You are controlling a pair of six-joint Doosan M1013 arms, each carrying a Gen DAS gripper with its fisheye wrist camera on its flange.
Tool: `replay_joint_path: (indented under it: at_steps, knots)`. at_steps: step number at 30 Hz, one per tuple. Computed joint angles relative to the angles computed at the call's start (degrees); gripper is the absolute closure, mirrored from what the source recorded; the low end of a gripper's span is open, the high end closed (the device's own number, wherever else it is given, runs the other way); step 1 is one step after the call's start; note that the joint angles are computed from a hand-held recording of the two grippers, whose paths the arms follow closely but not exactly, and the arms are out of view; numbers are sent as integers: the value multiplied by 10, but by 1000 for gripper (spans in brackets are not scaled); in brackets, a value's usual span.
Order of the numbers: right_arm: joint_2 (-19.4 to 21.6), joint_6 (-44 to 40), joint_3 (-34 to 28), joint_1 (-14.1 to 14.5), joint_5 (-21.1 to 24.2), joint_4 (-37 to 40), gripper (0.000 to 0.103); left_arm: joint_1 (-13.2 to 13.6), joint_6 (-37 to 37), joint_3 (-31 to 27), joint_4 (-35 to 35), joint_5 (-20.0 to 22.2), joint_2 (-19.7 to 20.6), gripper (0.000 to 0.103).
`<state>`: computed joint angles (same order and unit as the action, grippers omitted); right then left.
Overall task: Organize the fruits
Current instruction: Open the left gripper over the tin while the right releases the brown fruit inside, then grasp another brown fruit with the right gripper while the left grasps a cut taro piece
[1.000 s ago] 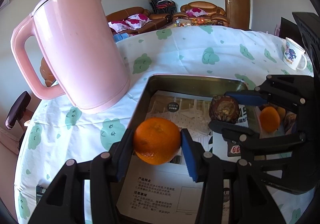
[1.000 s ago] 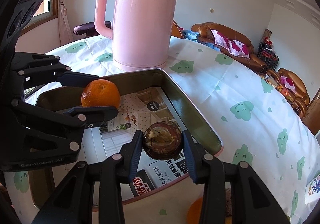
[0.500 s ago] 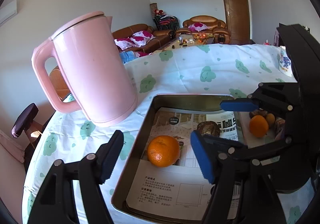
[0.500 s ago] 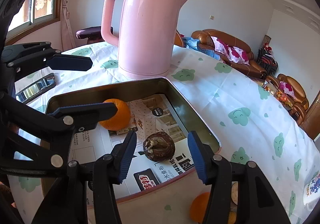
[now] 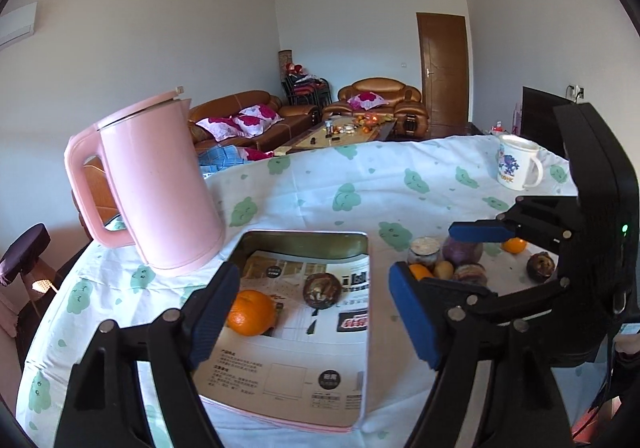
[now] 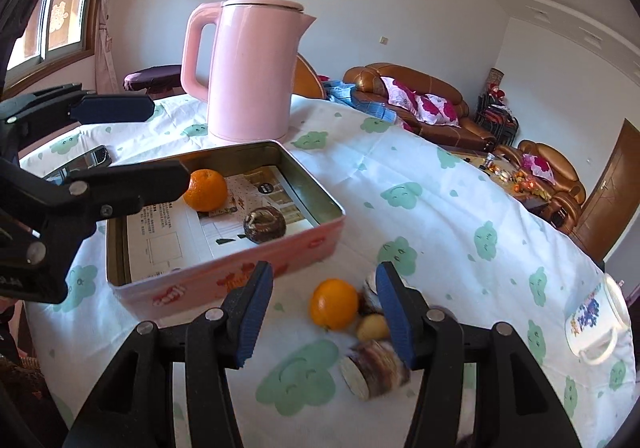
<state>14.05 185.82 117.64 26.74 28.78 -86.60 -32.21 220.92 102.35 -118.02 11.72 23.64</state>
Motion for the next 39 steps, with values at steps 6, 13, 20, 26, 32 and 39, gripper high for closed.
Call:
replay_joint_path:
  at_steps: [6,13,20,26,32,39]
  knots:
    - [-50,129,70,5,39,-48,46,-27,-76,5,85,8,5,24]
    - [-87,248,132,-4,80,-65,41,-55,-173,3,197,-2,17,24]
    - [-93,296,158,-22,76,-57,41,-69,-319,-9,339,-5,31,24]
    - [-87,255,151,-27,57,-32,41,-73,-441,-21,457,2,38,24]
    - [-76,182,131,-48,9,28,41,-77,-566,-45,580,17,50,24]
    - [-65,99,116,-57,-4,98,41,-81,-700,-73,712,47,68,35]
